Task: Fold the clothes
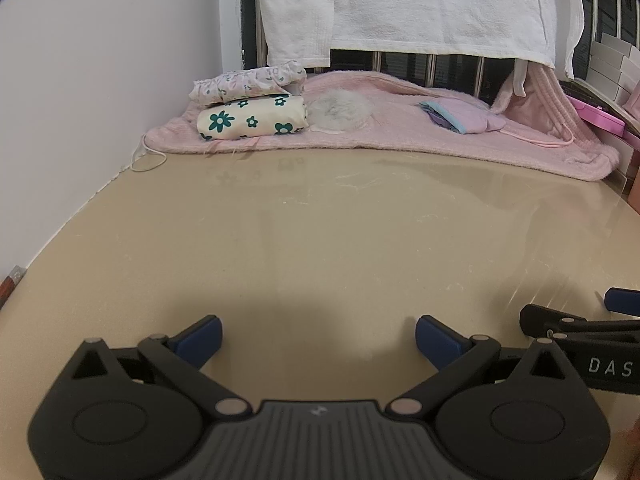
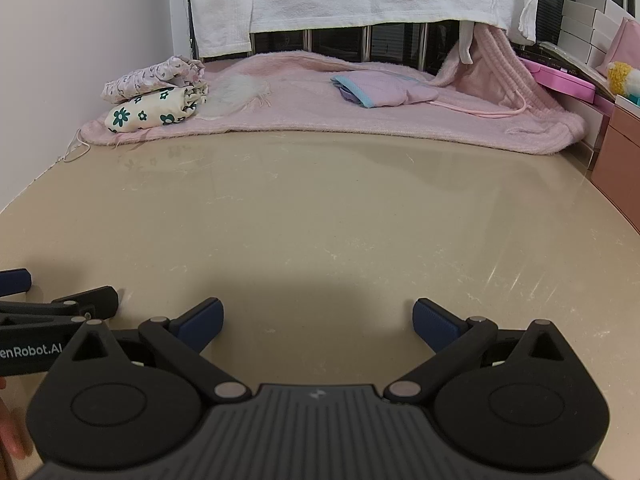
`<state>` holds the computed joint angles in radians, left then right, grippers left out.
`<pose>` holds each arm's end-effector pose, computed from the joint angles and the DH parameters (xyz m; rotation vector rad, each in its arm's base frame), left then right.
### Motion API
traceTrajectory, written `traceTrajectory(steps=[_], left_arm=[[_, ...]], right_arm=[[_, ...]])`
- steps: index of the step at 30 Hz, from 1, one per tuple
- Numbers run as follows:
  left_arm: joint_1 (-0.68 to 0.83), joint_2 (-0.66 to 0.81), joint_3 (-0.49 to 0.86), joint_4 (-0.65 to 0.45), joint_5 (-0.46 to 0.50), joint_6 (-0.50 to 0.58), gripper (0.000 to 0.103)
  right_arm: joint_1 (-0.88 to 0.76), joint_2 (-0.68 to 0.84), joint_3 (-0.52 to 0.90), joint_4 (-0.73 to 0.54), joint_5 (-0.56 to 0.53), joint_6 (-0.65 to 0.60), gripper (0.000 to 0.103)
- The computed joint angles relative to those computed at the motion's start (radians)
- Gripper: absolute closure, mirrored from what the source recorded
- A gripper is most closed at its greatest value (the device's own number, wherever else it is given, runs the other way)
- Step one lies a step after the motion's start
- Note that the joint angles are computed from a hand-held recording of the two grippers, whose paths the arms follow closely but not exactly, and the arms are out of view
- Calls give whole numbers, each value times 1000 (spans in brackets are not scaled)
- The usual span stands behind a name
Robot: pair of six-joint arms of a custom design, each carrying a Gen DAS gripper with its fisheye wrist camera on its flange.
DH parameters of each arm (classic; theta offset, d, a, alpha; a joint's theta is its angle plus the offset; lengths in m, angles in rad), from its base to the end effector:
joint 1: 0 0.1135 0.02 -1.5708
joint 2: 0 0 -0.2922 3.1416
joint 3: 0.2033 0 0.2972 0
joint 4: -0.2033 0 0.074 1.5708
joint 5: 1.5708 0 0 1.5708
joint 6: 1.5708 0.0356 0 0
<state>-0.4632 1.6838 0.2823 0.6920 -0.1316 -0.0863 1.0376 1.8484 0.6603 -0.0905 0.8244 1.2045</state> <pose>0.2204 -0.1049 0.0558 0.3587 2.2483 -0.1393 0.1713 0.2388 0.0529 0.3359 2.2572 -0.1311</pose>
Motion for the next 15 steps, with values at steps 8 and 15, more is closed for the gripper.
traceTrajectory(steps=[8, 15], left_arm=[[1, 1, -1, 2, 3, 0, 0], [-6, 0, -4, 3, -3, -7, 0]], right_arm=[[3, 5, 3, -3, 3, 6, 0], [8, 7, 4, -9, 5, 14, 0]])
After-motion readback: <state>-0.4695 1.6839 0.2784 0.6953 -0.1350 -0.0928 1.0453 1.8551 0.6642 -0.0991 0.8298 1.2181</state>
